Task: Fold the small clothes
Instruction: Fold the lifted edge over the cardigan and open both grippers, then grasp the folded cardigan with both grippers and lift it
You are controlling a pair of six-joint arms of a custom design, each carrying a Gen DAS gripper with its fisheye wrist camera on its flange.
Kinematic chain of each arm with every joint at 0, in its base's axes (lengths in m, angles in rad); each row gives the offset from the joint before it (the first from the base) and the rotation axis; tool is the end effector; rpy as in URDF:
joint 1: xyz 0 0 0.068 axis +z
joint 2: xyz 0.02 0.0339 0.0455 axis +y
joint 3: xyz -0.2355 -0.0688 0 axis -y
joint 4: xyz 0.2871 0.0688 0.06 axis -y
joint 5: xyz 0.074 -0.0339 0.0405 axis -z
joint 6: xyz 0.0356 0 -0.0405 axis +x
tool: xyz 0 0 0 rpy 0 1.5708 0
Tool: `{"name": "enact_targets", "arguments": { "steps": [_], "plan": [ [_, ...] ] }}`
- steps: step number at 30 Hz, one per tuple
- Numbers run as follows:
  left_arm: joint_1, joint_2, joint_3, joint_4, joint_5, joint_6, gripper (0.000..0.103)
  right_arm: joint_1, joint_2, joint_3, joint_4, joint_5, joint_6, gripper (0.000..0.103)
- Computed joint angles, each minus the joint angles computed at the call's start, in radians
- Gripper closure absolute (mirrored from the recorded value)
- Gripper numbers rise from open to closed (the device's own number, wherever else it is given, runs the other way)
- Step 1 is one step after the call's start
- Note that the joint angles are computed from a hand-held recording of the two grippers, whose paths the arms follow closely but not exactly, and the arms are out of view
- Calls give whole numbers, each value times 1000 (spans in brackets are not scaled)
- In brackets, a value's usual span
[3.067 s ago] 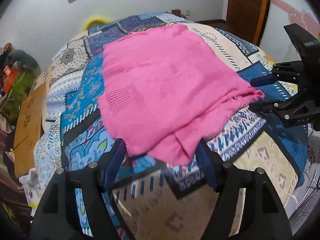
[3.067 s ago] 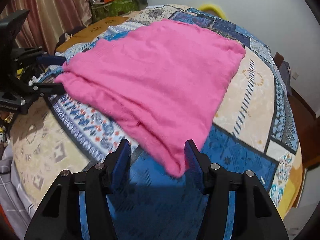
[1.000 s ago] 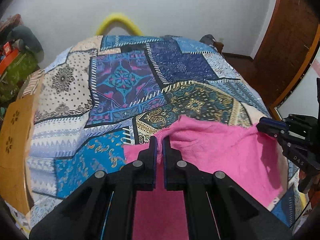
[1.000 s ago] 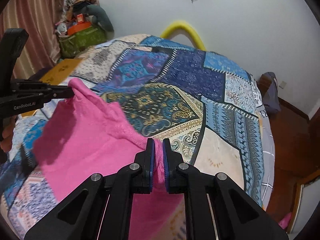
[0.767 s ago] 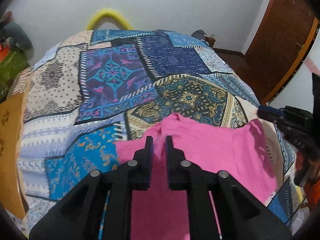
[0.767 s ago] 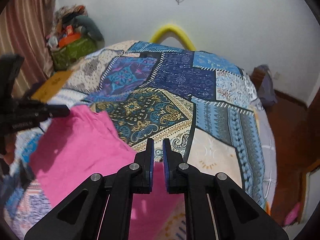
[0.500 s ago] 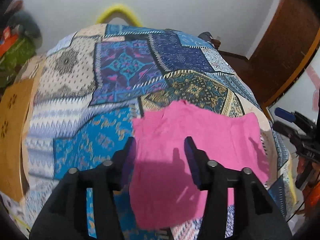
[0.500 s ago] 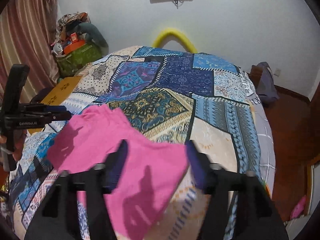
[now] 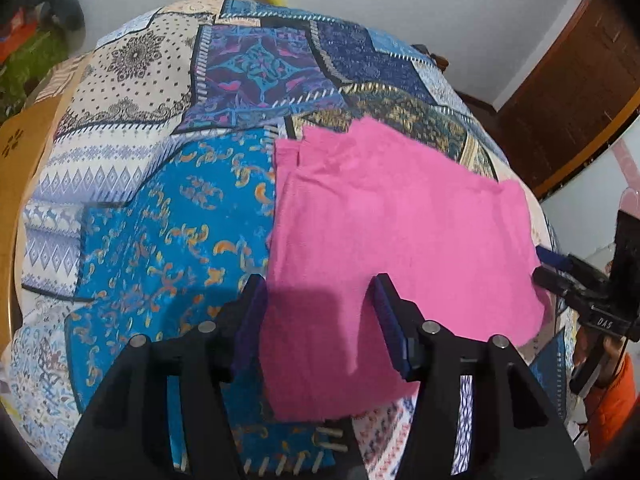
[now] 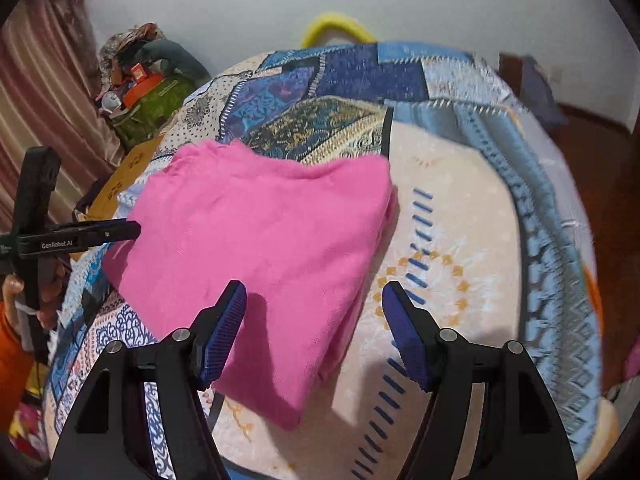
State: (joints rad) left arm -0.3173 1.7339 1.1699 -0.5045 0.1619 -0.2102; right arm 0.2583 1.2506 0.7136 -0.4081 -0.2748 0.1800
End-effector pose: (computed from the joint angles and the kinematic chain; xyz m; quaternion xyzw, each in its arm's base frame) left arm 0.3645 -0.1257 0.1475 0.0717 0.9630 -0.1402 0.2187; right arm 0.2747 0.0826 0.1540 -0.0790 0.9401 0.1935 0.2692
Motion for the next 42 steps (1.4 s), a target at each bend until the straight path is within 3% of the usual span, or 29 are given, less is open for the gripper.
{"name": "enact_targets", "arguments": {
  "steps": [2,5,6,7,10,13,20,30,38,42],
  "plan": [
    [-3,26,25,14,2,5,49,0,36,8,31,-14,8,37],
    [-6,91,83,19,20,-2,49,2,98,28,85,-23,27,46],
    [-6,108,97,26,28,-8,49,-1,115,33,104,-31,38,53],
    [-7,116,99,50,34,-16,51,1,123,31,122,-34,49,66],
    [-2,132,107,84,84,-25,76,-1,175,45,164,-53,82,82],
    [-4,129,104,96,100,-41,83,3,177,48,165,-68,89,89],
    [-25,-82,-27,94,52,-35,86,28,-4,8,89,-47,64,92],
    [-17,-588,-165,-124,-16,-18,86,209,-301,54,-84,36,108,93],
    [121,-901,-294,-305,43,15,86,420,-325,88,-93,135,183,93],
    [228,-937,-392,-329,109,48,86,493,-230,76,-39,147,225,93]
  ]
}}
